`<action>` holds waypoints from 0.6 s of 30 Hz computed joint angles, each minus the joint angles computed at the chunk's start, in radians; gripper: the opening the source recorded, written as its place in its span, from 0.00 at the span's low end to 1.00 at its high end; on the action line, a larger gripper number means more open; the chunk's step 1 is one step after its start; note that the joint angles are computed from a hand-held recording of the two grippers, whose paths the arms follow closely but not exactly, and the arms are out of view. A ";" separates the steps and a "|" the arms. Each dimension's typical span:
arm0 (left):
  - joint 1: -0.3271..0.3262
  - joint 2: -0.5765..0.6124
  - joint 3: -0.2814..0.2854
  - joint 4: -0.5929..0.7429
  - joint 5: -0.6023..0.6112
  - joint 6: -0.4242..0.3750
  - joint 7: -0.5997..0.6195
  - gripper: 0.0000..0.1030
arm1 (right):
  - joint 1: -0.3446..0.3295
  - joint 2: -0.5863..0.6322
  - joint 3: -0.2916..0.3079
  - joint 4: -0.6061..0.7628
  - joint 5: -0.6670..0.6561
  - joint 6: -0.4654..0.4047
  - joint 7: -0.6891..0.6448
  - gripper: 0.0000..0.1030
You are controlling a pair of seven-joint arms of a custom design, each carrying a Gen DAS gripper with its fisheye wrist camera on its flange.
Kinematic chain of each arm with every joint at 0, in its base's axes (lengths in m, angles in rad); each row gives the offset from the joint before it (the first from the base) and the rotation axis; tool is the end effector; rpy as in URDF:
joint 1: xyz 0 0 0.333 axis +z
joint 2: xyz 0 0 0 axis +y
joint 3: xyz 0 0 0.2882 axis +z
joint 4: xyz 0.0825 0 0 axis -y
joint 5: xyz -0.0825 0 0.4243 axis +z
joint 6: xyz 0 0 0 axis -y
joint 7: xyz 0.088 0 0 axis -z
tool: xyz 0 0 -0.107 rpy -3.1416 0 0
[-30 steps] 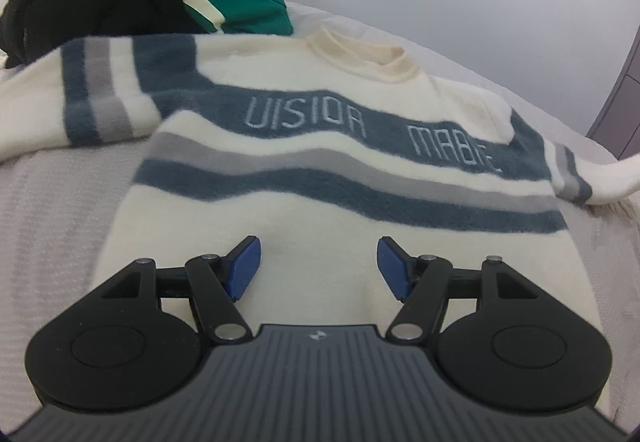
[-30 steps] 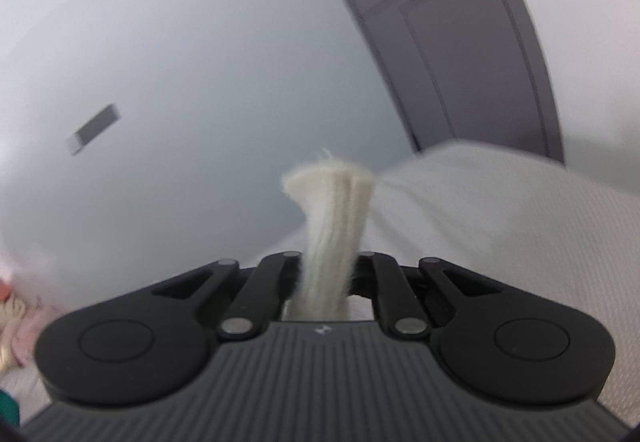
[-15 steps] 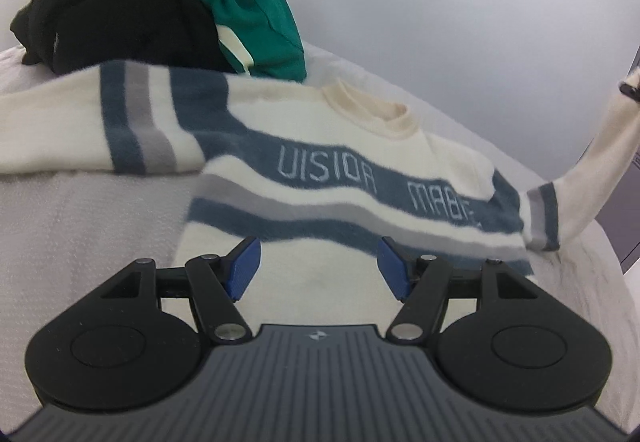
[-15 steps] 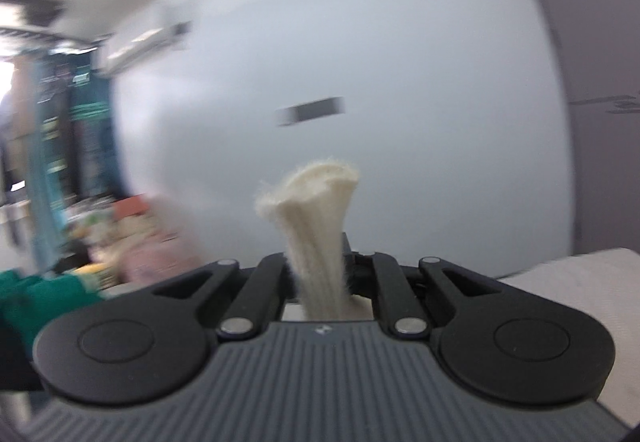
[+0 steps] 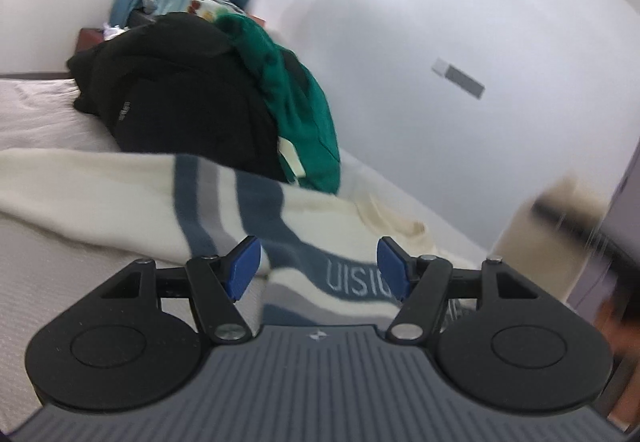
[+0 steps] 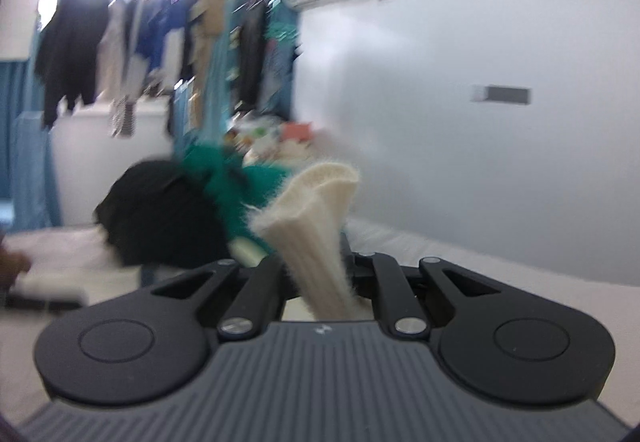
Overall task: Fold large clothes
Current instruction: 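Lay the sleeve across the sweater body and open the right tool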
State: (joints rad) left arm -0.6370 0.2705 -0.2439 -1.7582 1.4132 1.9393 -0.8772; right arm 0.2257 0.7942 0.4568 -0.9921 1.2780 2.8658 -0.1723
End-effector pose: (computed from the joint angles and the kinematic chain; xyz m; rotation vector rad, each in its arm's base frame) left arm 0.4905 -0.4714 0.4128 -1.9871 0.6563 -1.0795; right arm 0.7461 0.3441 0.4736 -1.6707 0.5017 -0.5798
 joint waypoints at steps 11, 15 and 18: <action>0.075 -0.107 -0.029 -0.165 0.008 0.066 -0.182 0.68 | 0.090 -0.049 -0.020 -0.279 -0.007 0.072 -0.170 0.11; 0.090 -0.081 -0.023 -0.150 0.026 0.100 -0.171 0.68 | 0.141 -0.040 -0.098 -0.266 -0.166 0.022 0.056 0.19; 0.093 -0.065 -0.016 -0.138 0.041 0.131 -0.160 0.68 | 0.095 -0.086 -0.098 -0.322 -0.223 -0.072 0.140 0.58</action>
